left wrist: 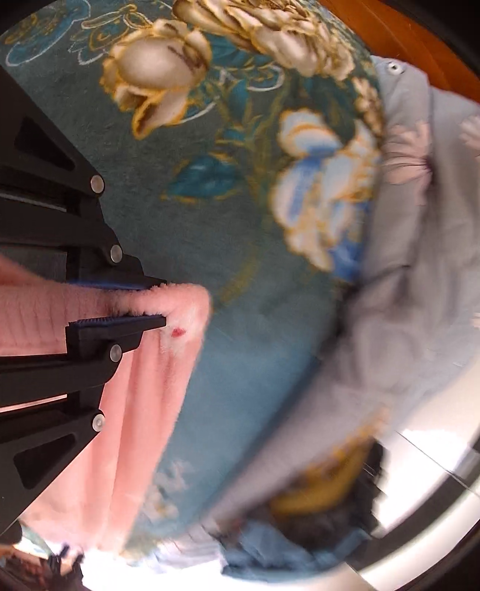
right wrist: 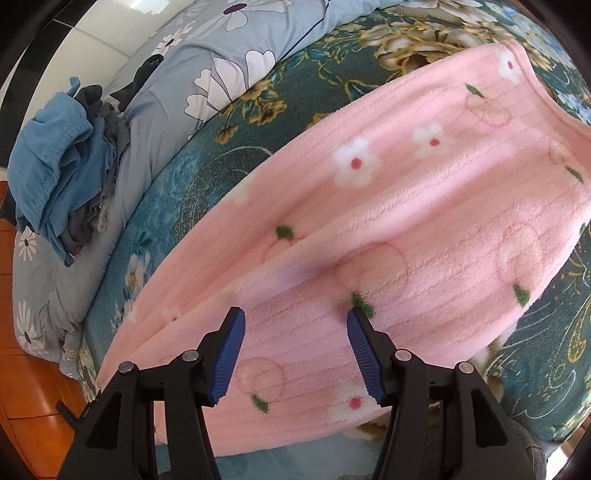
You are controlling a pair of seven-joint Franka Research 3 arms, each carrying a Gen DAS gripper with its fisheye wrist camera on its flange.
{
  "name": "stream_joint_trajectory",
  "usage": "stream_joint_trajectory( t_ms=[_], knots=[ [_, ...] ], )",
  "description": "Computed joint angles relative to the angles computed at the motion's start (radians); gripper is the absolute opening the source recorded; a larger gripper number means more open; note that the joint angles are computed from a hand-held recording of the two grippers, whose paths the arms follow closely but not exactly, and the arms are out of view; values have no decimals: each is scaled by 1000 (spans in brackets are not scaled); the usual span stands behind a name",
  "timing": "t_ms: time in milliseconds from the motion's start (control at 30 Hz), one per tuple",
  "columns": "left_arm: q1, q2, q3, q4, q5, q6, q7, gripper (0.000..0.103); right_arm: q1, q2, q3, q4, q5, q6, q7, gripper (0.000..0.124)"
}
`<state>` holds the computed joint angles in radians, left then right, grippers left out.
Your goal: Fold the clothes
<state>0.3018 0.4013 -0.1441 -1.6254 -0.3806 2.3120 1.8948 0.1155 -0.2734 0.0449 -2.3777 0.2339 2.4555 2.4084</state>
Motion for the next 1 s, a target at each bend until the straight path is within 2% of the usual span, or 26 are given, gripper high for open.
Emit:
stream_joint_trajectory(
  t_ms=[67, 133, 200, 233, 300, 433, 600, 733, 800, 867, 900, 933, 967, 1000],
  knots=[
    [0, -1, 2, 2, -6, -3, -24, 18, 3, -3, -2, -4, 8, 4, -6, 59],
    [22, -7, -8, 12, -56, -42, -23, 23, 5, -8, -5, -11, 19, 12, -11, 59],
    [23, -36, 3, -5, -53, -55, -35, 38, 5, -18, -7, -24, 32, 29, -14, 59],
    [25, -65, 8, -34, -61, -42, -33, 41, 6, -25, -9, -32, 41, 39, -18, 59],
    [36, -145, 20, -125, -107, 3, -23, 60, 6, -41, -11, -48, 55, 56, -27, 59],
    [31, -277, 76, -308, -187, 80, -102, 66, 0, -89, -13, -98, 86, 100, -27, 59],
    [38, -338, 125, -438, -472, -16, -71, 66, -16, -143, -13, -149, 111, 129, -13, 59],
    [13, -318, 133, -444, -564, -64, -81, 67, -30, -191, -9, -188, 120, 149, 6, 59],
    [5, -300, 128, -437, -599, -61, -100, 65, -34, -215, -10, -204, 127, 160, 9, 59],
    [-4, -299, 120, -444, -641, -18, -103, 63, -44, -235, -7, -214, 122, 164, 14, 59],
    [-11, -302, 118, -445, -638, 10, -114, 46, -48, -243, -7, -218, 120, 163, 16, 59],
    [-16, -304, 117, -442, -623, 25, -129, 35, -51, -251, -8, -224, 121, 165, 18, 59],
    [-22, -306, 116, -440, -607, 41, -145, 26, -54, -260, -9, -230, 123, 168, 19, 59],
    [-24, -318, 115, -442, -612, 58, -136, 22, -57, -267, -11, -235, 126, 170, 21, 59]
  ],
)
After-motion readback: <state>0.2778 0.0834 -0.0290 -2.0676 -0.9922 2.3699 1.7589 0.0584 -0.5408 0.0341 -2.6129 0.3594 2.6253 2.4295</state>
